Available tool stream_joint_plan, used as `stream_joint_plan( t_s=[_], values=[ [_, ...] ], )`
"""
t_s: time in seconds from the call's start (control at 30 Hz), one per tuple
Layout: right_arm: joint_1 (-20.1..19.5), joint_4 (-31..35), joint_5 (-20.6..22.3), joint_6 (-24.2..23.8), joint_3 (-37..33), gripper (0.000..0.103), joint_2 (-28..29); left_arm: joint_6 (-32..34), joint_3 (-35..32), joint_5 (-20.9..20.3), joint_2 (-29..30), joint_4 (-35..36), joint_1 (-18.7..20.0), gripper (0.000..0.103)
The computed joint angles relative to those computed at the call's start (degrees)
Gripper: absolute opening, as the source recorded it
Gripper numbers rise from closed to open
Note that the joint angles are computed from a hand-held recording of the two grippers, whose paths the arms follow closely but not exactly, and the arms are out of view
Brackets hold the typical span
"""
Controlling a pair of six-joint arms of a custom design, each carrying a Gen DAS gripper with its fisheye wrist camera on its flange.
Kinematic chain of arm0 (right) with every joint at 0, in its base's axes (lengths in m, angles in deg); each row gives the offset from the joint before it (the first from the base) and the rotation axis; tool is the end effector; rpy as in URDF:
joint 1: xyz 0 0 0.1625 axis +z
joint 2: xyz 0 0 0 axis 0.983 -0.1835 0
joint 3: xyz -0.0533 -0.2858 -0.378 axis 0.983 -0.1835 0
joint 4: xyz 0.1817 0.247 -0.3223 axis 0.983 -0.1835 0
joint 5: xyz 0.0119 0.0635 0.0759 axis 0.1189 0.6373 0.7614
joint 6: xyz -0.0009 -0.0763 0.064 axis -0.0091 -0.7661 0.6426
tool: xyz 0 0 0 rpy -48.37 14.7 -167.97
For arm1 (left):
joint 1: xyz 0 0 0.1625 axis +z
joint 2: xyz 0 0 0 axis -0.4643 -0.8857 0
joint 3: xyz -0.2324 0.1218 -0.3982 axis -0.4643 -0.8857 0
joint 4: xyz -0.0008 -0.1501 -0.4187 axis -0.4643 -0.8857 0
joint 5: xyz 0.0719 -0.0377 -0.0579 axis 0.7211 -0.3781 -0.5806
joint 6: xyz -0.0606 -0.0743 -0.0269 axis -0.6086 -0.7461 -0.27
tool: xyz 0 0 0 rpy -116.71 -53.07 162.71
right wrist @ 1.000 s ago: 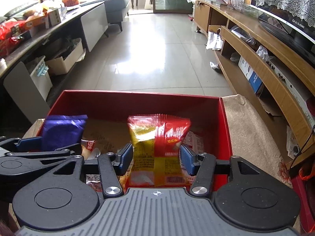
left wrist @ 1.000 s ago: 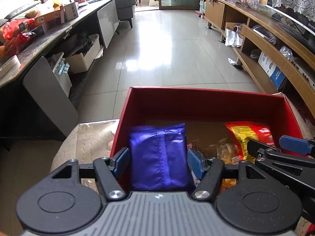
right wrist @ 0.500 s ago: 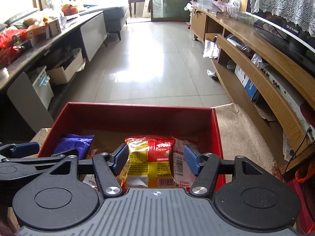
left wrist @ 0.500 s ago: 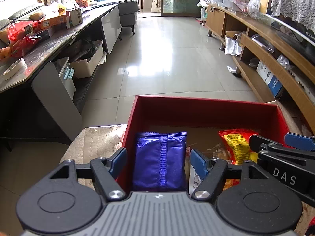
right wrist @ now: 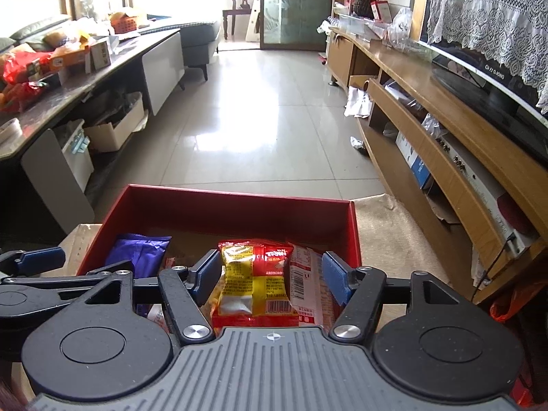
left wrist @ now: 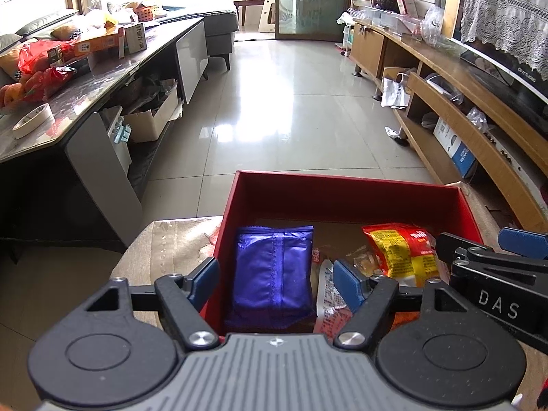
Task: Organize snacks
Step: 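Withdraw both grippers and grasp the green Kaprons wafer with the left gripper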
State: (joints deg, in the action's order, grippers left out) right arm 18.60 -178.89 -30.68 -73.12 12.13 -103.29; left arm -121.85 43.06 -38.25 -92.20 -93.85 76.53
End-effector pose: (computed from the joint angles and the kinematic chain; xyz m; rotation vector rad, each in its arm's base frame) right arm 0.2001 -0.7435 0.2577 0.9760 -2.2560 0.6816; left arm -0.3274 -0.7208 0.0790 -0.1548 2.0409 -1.0338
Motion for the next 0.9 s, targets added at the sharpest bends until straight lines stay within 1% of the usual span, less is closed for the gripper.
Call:
stream_joint_plan(
  t_s=[0.33,0.43,0.73,0.9],
  values=[
    [-0.2,-0.3,-1.3,-0.9,3.2,0.072,-2.9,0.0,2.4,-1.4,-0.5,-1.4,-1.7,0.070],
    [-0.6,-0.5,-2.1,-0.9,4.6,0.072,-4.1,0.5,3.0,-2.6,-0.2,-2.0,-2.1,0.070],
    [-2.5,1.3,-5.6,-0.4,7.4,0.072,-7.8,2.1,4.3,-8.9,1.6,-3.4,-3.7,0.070],
    [-3.7,2.1,-6.9,-0.1,8.9,0.073,-10.2,1.7,4.0,-15.4,3.2,-3.2,-4.3,0.070]
  ],
)
